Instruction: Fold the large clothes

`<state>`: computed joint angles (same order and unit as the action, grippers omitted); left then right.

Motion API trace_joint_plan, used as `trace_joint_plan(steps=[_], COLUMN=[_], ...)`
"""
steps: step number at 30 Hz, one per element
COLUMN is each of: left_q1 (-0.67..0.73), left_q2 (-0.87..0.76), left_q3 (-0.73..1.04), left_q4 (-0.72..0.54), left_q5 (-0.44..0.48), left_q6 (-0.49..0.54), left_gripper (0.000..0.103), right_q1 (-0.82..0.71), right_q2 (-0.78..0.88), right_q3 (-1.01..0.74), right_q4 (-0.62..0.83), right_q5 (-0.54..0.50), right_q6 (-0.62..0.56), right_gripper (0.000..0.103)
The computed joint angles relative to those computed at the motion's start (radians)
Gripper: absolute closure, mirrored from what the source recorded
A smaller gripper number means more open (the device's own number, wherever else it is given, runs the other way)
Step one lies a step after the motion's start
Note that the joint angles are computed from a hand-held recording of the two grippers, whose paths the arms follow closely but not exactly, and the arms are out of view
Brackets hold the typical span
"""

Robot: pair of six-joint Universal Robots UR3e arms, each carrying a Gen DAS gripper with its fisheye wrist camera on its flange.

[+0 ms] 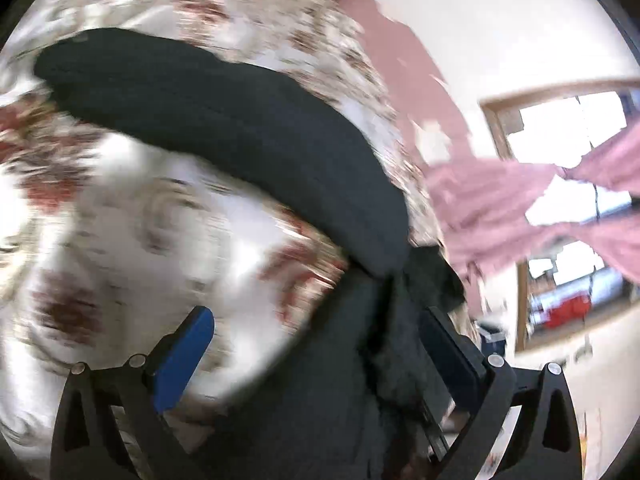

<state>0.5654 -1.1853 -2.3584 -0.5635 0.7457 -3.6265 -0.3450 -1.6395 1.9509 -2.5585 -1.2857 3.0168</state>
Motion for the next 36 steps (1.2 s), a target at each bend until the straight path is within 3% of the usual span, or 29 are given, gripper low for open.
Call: trace_joint_plan(steps=[4, 9, 17, 23, 27, 36], left_q1=[0.187, 0.215, 0.241, 0.175, 0.143, 0.137], left_q2=[0.079, -0.067, -0.239, -0.331, -0.414, -0.471], left_q3=[-0.146, -0.155, 0.082, 0.259, 0.336, 0.328], left_q4=[-0.083, 0.093, -0.063, -0.068, -0.075, 0.016], left_q5=[-0.120, -0.136, -0.126, 0.081, 0.172, 0.194], left_q6=[0.081, 0.051, 0.276, 0.310, 0.292, 0.268], left_gripper=[0.000, 0.000, 0.000, 0.000, 0.000, 0.000], right_q1=[0.046, 0.111, 0.369, 0.460, 0.487, 0.484], right_q2=[-0.093, -0.165, 0.122, 0.374, 0.487, 0.567], right_q3=[0.014, -0.015, -0.273, -0.493, -0.594, -0.647], right_q4=[0.090, 0.154, 0.050, 0.066, 0.108, 0.121], right_q5=[-0.066, -0.081, -0.316, -0.457, -0.522, -0.525], right_q6=[-0.017, 0.033, 0.213, 0.307, 0.343, 0.351], right_gripper=[0.007, 0.007, 0.007, 0.007, 0.007, 0.007])
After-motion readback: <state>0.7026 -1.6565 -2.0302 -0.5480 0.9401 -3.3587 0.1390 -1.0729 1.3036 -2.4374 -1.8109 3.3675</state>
